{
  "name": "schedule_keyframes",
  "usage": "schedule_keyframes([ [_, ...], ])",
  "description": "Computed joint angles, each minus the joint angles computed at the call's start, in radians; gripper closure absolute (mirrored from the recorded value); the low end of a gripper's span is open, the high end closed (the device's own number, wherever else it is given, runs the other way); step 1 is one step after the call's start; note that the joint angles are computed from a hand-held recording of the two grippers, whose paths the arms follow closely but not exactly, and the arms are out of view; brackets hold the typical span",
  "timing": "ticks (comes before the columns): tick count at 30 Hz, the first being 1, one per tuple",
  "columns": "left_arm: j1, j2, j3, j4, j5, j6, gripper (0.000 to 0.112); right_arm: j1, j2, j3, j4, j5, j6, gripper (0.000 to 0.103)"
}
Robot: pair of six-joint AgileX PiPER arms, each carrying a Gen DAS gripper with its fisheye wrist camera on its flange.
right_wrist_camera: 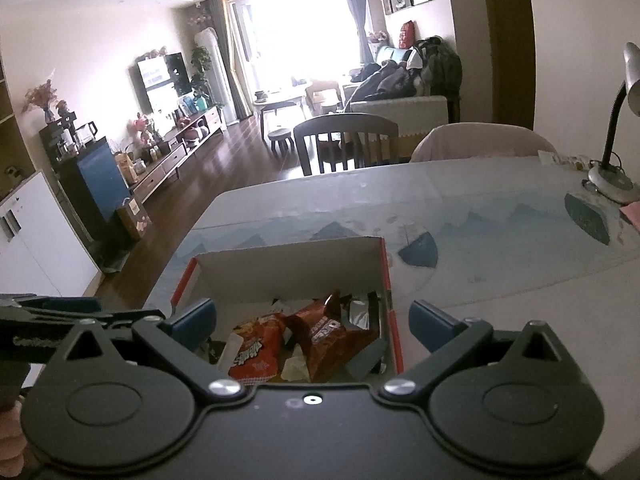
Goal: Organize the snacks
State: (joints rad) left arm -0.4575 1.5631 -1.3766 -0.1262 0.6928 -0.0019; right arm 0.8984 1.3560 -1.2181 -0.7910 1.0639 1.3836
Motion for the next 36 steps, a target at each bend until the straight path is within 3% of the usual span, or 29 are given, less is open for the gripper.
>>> schedule_keyframes([
  [7, -0.012, -0.035, 0.035, 0.014, -0.03, 0.0, 0.014, -0.008, -0.005, -0.002, 0.01, 0.0, -0.002, 0.0],
  [36, -0.012, -0.067, 0.067, -0.007, 0.011, 0.015, 0.014, 0.019, 0.005, -0.005, 0.018, 0.044, 0.04, 0.0],
])
